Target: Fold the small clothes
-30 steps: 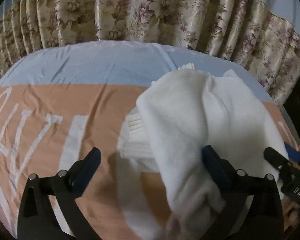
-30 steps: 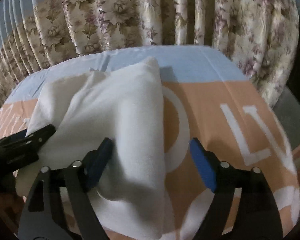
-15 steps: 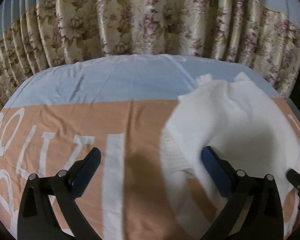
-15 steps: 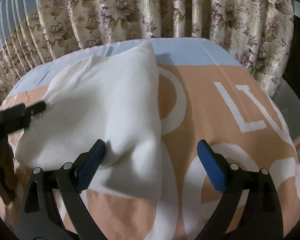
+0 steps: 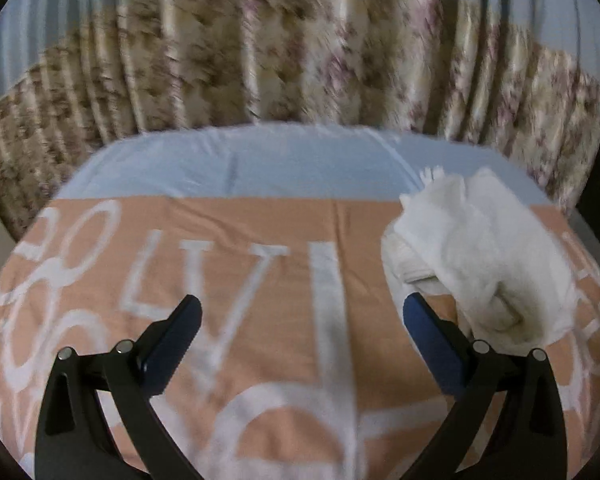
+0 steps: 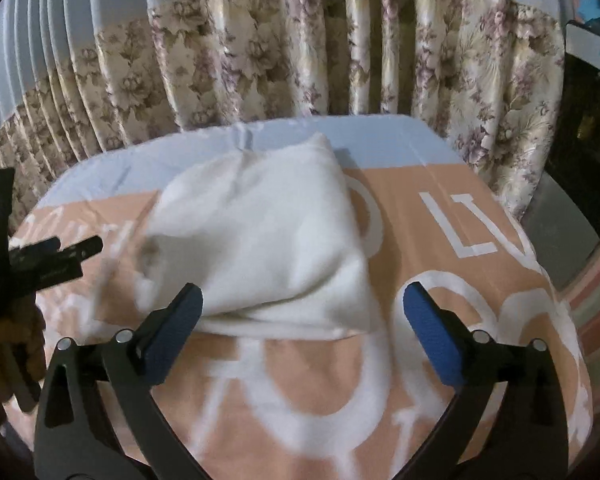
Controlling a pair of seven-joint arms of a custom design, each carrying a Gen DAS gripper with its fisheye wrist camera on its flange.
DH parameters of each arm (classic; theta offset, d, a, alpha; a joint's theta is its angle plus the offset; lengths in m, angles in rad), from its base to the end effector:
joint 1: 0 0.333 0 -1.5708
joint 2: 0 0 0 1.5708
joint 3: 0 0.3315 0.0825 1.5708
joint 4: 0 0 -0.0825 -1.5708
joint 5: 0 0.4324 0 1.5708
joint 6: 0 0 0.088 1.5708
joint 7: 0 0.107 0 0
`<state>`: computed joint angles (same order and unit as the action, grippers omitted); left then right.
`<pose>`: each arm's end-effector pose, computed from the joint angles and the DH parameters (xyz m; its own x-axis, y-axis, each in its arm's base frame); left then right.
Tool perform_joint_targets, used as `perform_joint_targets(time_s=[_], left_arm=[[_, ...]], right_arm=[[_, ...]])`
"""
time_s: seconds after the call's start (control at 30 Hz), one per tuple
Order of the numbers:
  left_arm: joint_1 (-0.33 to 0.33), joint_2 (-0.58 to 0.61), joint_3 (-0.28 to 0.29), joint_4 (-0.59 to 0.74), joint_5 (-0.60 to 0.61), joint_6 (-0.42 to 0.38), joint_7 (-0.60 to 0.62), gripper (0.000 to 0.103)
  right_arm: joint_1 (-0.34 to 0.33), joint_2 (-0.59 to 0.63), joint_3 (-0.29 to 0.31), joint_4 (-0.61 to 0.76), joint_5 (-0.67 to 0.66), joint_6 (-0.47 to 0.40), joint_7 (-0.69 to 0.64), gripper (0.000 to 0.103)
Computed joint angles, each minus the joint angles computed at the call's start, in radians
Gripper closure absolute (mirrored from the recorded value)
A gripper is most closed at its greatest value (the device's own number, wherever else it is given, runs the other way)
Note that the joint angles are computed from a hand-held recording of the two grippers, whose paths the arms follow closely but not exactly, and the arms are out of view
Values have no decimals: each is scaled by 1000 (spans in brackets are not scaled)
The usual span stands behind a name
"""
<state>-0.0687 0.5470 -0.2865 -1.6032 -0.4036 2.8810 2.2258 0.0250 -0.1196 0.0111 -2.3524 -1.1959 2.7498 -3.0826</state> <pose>0.7545 -0.2129 0.3911 -0.5422 -0.8397 0.0313 -0.5940 0.3567 -0.7211 0.5460 0.0575 0.4014 -0.5116 -0.8560 -0.0743 -0.5556 0.3955 -0.7313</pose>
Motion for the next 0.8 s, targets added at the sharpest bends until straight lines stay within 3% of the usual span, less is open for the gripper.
perform_joint_targets(time_s=[0.13,0.37,0.57,0.67,0.8], left_arm=[[93,-109,-54,-115,-95,54,72,1],[184,-242,-87,-270,-265,138,202,1],[281,-339,-179,-362,-598,169,507,1],[278,-361,-169,-372,-680,138,592,1],[206,-364,-88,-378,-589,103,510,1]], right_arm=[[46,-16,45,47,34,-108,10,3],[136,-6,102,138,55,-276,35,3],[204,11,121,170,33,-349,62,3],[225,16,118,174,39,-346,60,3],[245,25,117,189,71,-362,4,3]])
